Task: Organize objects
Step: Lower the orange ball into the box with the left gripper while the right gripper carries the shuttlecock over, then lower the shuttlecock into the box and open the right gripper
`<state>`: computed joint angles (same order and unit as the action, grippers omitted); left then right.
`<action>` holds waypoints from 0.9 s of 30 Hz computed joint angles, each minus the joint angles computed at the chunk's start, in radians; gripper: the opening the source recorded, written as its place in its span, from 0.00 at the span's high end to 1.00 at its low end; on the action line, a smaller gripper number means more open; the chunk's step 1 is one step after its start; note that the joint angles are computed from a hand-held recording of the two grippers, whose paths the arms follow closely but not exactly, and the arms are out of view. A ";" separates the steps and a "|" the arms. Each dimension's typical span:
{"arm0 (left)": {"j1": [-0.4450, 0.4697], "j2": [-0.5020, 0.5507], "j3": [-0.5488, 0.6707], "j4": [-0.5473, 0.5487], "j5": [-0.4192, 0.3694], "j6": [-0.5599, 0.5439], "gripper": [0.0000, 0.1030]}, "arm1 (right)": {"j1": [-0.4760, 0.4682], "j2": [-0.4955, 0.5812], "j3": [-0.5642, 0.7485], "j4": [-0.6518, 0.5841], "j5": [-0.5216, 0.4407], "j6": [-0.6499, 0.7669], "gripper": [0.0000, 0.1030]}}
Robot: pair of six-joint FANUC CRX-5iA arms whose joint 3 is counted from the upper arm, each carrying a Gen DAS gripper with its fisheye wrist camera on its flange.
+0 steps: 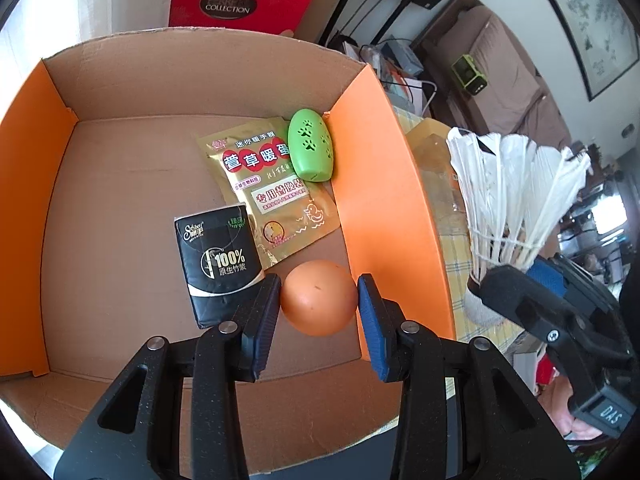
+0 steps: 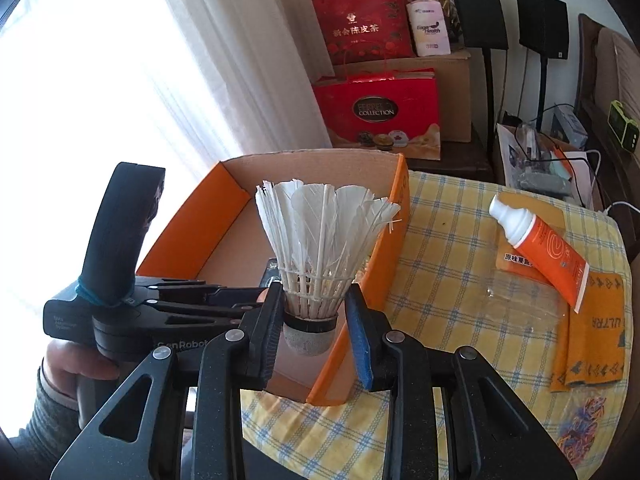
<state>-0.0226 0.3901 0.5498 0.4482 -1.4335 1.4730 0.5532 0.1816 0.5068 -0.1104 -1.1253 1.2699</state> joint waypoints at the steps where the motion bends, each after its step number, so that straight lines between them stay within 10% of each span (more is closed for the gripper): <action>1: -0.004 0.013 0.020 -0.013 -0.004 0.011 0.65 | -0.001 0.000 -0.001 -0.001 -0.002 -0.001 0.70; 10: 0.007 0.040 0.025 0.022 0.012 0.064 0.45 | -0.006 0.021 0.009 -0.009 -0.033 -0.001 0.70; 27: 0.046 -0.004 0.012 -0.002 0.046 0.083 0.38 | 0.081 0.071 0.029 0.132 -0.095 -0.016 0.63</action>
<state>0.0239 0.3858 0.5621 0.4467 -1.3876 1.5561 0.6345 0.2523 0.5362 0.0219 -1.2199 1.2538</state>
